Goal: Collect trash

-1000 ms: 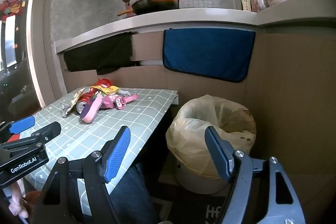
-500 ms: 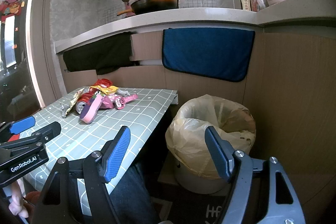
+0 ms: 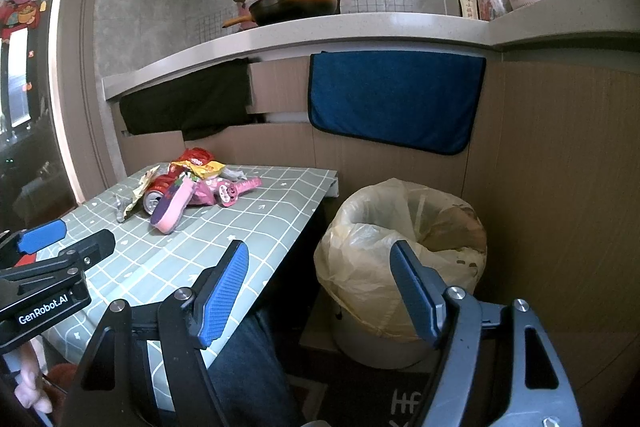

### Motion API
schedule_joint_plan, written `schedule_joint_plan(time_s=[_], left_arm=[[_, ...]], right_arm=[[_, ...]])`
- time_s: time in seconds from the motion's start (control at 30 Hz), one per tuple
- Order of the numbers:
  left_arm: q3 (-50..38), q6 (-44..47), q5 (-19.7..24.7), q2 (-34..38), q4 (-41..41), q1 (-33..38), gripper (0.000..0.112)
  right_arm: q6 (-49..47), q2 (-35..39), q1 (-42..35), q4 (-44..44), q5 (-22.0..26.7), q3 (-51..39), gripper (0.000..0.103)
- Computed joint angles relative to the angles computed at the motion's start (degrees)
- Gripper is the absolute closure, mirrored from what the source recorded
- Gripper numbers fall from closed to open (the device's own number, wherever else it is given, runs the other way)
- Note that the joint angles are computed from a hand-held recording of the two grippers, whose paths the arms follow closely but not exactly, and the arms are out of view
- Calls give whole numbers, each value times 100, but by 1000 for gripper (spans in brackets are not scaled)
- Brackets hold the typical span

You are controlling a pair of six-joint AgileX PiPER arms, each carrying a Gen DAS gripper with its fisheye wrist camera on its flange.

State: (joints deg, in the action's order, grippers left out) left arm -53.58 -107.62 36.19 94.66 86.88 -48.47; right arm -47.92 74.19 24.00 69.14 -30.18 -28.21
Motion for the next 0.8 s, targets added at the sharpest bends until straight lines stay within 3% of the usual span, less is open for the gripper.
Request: schedule_joint_plan(time_s=[0.8], left_arm=[[-26,44,38,9,-76,-46,39]], right_arm=[[21,38,25,14,-29,-14,32]])
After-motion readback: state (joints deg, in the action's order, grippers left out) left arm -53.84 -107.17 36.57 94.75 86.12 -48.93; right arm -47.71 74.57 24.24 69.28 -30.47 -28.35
